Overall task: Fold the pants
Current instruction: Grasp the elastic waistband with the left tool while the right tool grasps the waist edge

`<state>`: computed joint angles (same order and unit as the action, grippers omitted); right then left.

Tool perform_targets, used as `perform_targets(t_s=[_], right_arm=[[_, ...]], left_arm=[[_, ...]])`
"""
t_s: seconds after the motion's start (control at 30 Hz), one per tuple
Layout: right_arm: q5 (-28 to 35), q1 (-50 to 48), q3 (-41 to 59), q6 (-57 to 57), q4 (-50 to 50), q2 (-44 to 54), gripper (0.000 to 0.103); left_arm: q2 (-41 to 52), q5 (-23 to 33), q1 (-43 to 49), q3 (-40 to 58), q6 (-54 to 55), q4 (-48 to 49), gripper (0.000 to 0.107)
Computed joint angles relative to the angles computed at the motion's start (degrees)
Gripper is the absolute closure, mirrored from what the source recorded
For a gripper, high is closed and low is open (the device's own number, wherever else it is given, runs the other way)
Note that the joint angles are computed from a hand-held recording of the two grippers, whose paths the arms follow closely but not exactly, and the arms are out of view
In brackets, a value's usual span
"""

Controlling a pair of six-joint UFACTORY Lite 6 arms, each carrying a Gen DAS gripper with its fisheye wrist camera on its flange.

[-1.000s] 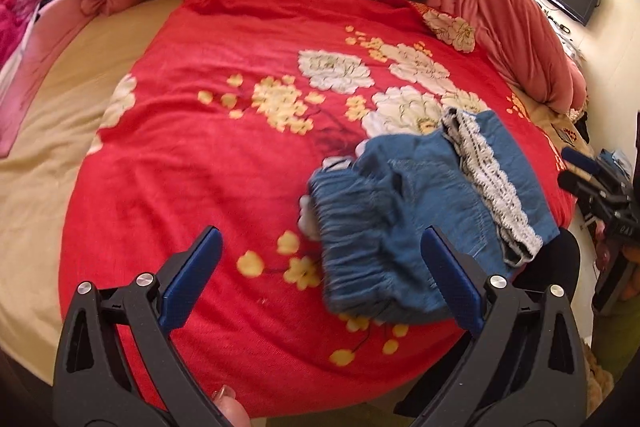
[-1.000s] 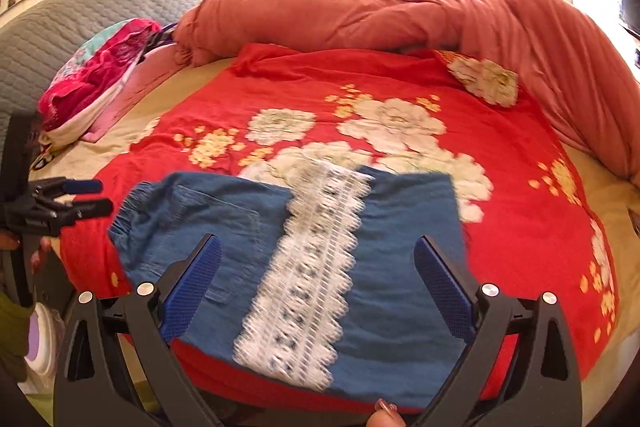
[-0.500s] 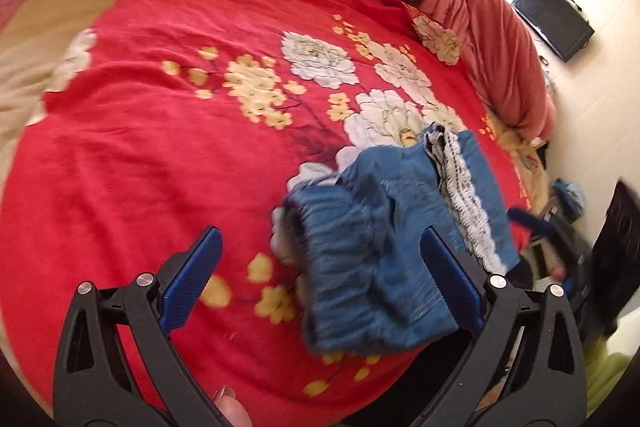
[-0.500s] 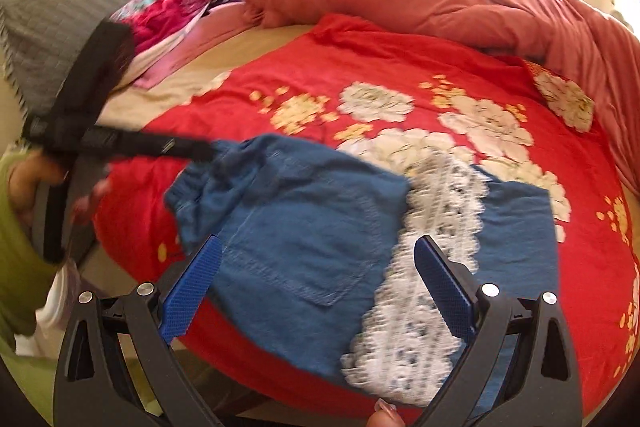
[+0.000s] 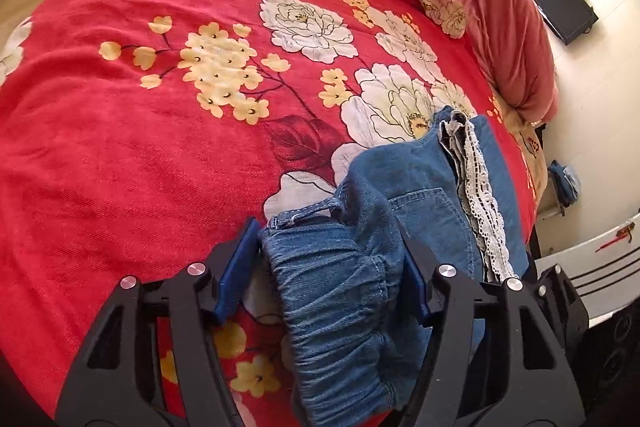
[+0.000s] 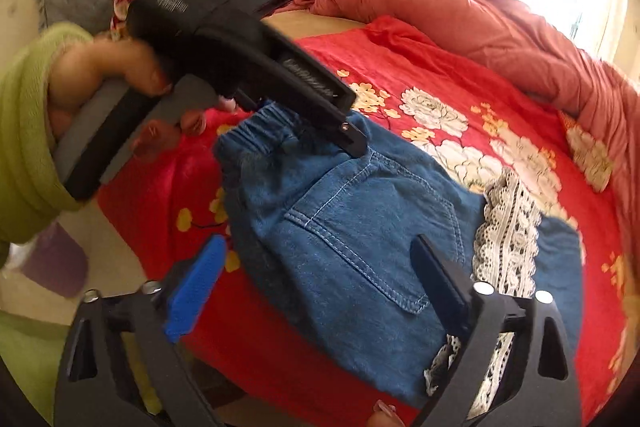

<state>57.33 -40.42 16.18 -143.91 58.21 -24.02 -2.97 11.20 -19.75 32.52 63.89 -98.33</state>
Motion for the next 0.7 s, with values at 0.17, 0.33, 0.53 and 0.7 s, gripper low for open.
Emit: perform_targets(t_s=[0.17,0.33,0.53,0.7], right_arm=[[-4.8,4.7,-4.1,-2.3,2.4,-2.0,0.014],[-9.2,8.9,-7.2,-7.3,9.2,-2.5,0.031],[-7.0,8.7,3.1,-1.7,9.9,12.0,0.075],[4.7,1.6,14.4,9.5,0.3,21.0,0.079]], left_arm=[[1.2,-0.2,0.0,1.3,-3.0,3.1,0.053],[2.1,0.1,0.4,1.9,-3.6,3.4,0.053],[1.8,-1.1,-0.8,3.5,-14.5,12.9,0.063],[-1.4,-1.1,-3.5,5.5,-24.2,20.8,0.064]])
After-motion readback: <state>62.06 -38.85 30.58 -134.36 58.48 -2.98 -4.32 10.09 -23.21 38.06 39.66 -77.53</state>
